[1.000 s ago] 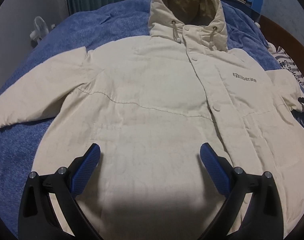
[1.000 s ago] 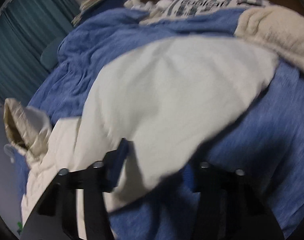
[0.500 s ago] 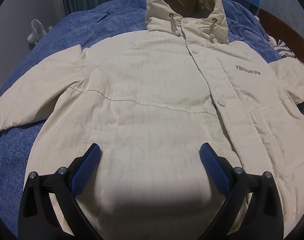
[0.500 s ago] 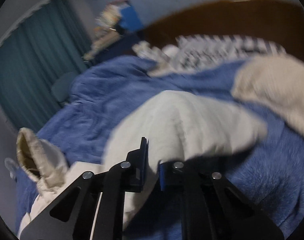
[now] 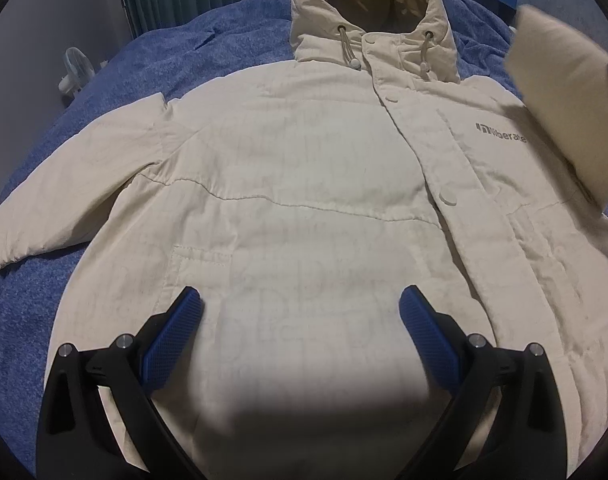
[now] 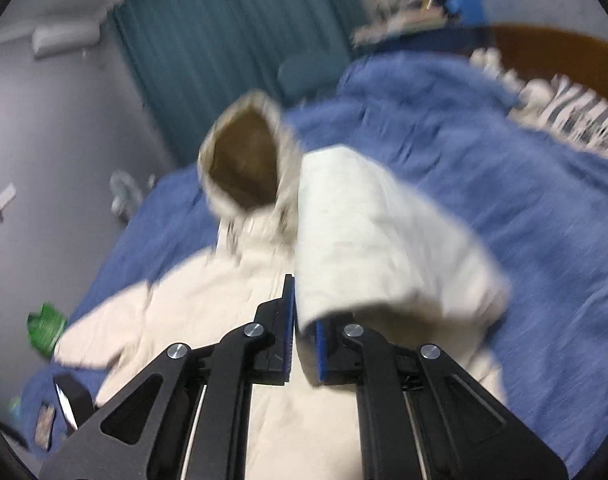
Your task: Fold large clothes
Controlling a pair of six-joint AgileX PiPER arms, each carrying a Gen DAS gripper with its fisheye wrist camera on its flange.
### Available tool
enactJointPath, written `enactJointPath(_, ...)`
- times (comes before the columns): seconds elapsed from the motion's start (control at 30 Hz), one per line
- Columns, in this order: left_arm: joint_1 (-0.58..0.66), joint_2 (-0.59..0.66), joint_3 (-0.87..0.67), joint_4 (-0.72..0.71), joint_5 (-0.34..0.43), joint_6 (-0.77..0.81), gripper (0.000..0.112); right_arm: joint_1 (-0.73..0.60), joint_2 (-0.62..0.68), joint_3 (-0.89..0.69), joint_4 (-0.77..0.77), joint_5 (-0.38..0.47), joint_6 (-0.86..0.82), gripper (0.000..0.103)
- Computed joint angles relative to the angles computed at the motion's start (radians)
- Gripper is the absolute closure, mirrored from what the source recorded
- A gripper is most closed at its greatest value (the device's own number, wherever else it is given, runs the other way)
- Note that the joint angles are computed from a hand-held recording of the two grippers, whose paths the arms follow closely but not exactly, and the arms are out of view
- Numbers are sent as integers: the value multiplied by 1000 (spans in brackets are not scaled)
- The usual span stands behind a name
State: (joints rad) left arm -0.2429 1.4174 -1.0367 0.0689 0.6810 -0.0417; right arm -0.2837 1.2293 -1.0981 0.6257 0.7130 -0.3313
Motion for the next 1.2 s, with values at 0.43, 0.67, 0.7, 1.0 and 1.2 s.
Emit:
enactJointPath(0.43, -80, -21, -63, -1, 50, -15, 16, -37, -136, 166, 25, 133, 198, 35)
enactJointPath(0.67, -390, 5, -234, 75, 68, -73, 16, -421, -128, 76, 108, 272, 31, 19)
enactJointPath(0.7, -433, 57, -298, 74, 77, -75, 16, -485, -115, 60, 140, 296, 5, 19)
enactJointPath(1.0, -612, 490, -783, 187, 240, -112, 32, -704, 2, 31, 306, 409, -106, 18)
enactJointPath(1.2, -659, 627, -911, 329, 310, -119, 92, -736, 19, 29, 336, 423, -105, 18)
